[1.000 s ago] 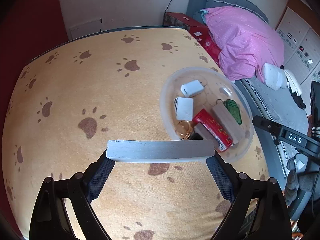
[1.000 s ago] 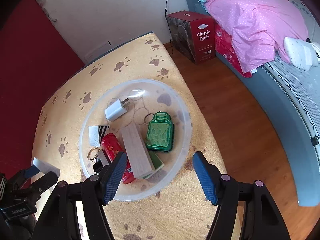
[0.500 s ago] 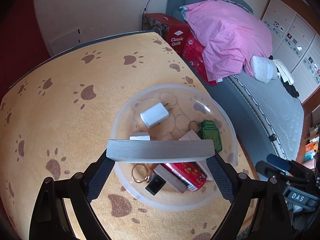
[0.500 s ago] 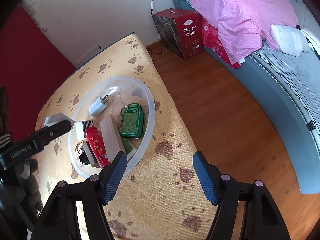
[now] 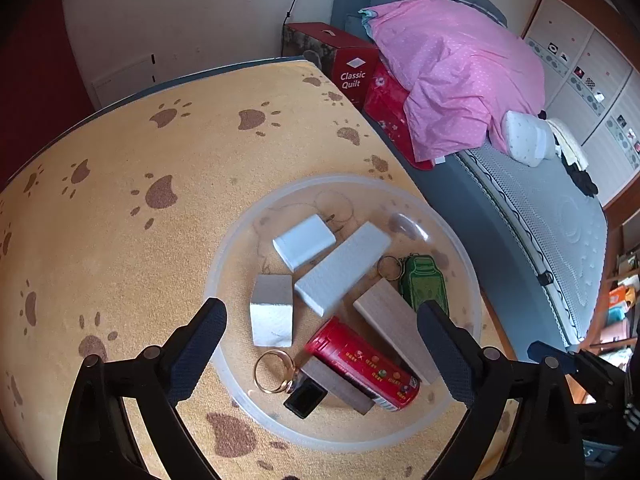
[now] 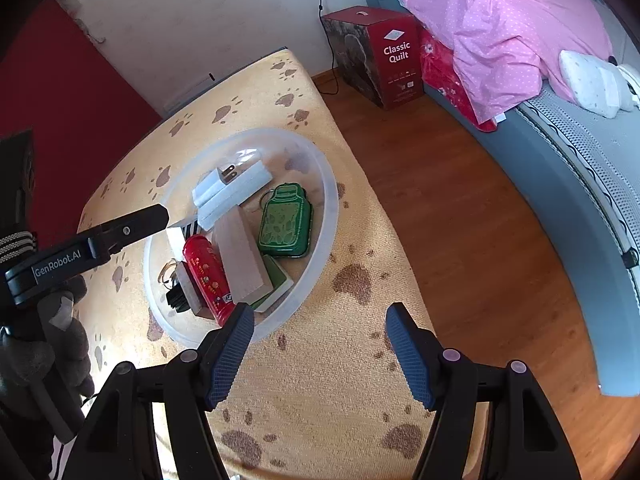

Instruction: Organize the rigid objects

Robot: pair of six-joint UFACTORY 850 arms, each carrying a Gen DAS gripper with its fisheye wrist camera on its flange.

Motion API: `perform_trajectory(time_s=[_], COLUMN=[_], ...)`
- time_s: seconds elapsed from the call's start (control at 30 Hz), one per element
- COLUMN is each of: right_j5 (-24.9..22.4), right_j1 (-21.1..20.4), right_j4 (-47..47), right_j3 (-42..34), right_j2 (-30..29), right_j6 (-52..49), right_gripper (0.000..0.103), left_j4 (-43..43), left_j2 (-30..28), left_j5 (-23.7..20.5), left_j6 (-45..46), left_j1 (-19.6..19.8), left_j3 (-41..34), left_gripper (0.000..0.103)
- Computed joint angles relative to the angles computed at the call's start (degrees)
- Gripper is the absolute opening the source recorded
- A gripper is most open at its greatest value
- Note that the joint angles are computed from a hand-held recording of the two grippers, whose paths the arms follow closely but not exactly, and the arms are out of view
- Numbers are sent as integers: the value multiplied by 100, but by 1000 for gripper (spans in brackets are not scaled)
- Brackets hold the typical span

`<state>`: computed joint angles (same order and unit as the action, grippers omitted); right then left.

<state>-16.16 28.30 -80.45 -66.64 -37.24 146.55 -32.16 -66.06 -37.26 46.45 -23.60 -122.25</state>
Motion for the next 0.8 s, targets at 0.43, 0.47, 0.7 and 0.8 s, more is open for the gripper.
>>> perform_trajectory(time_s=[0.43,0.47,0.7,0.8], right_j5=[-186,-218,-552,-787], right_j1=[178,190,290,347], right_j4=[1118,1164,1748,2022], right_j3=[-352,-370,-595,-709], right_j2=[-118,-120,-198,-244], right_j6=[-1362,-1433,-2249,-2666], right_gripper=[101,102,103,103], left_j4=[-424,-412,-260,-54], left_j2=[987,1073,1595,1750], left_j5=[1080,1221,2008,2138], left_j6=[856,890,973,685], left_j1=[155,149,123,142], left_j3=[1587,1715,2477,2671], left_gripper=[100,100,100,100])
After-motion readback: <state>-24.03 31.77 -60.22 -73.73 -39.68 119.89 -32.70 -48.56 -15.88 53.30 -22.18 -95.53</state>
